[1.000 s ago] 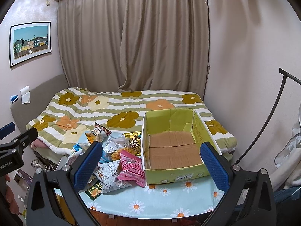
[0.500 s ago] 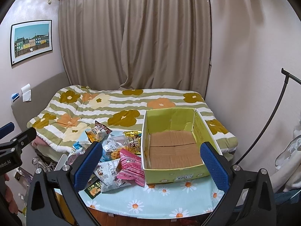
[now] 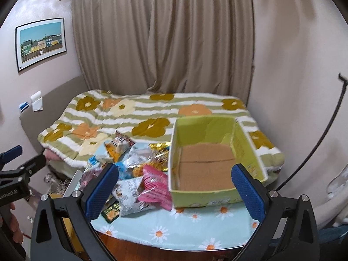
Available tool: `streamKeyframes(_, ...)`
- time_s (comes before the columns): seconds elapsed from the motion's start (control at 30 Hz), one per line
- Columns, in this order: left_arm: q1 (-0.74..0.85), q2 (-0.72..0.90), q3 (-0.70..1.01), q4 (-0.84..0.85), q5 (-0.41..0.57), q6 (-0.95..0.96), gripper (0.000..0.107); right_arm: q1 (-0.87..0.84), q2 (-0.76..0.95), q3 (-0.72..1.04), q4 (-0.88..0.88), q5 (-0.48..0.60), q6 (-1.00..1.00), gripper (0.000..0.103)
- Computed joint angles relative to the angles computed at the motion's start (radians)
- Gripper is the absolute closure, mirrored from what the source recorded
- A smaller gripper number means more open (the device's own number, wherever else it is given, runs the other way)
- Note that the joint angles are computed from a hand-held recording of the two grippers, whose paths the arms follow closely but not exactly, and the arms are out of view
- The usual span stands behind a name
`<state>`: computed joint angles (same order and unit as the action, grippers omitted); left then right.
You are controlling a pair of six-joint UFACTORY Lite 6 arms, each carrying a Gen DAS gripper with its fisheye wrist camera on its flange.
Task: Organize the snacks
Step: 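Grasp the purple chip bag with the left tool while the right tool grasps the white corn-roll bag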
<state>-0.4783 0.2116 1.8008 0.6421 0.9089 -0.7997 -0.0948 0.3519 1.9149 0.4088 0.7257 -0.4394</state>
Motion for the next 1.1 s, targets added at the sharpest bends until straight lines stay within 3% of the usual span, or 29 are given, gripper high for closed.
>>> streamKeyframes(0.2, 0.094, 0.009, -0.108, -0.138, -0.118, 0.203, 0.004, 0.042, 0.045, -0.077, 0.022, -0.008, 0.023, 0.0)
streamKeyframes(0.5, 0.29, 0.175, -0.13, -0.463, -0.285, 0.747, 0.004, 0.199, 0.18, -0.129, -0.087, -0.1, 0.204, 0.0)
streamKeyframes(0.77, 0.415, 0.398, 0.007, -0.705, -0.32, 1.28, 0.004, 0.326, 0.321, -0.157, -0.288, -0.253, 0.475, 0.0)
streamKeyframes(1.1, 0.424, 0.63, 0.199, -0.797, -0.308, 1.575, 0.012, 0.369, 0.515, 0.014, -0.376, -0.209, 0.575, 0.0)
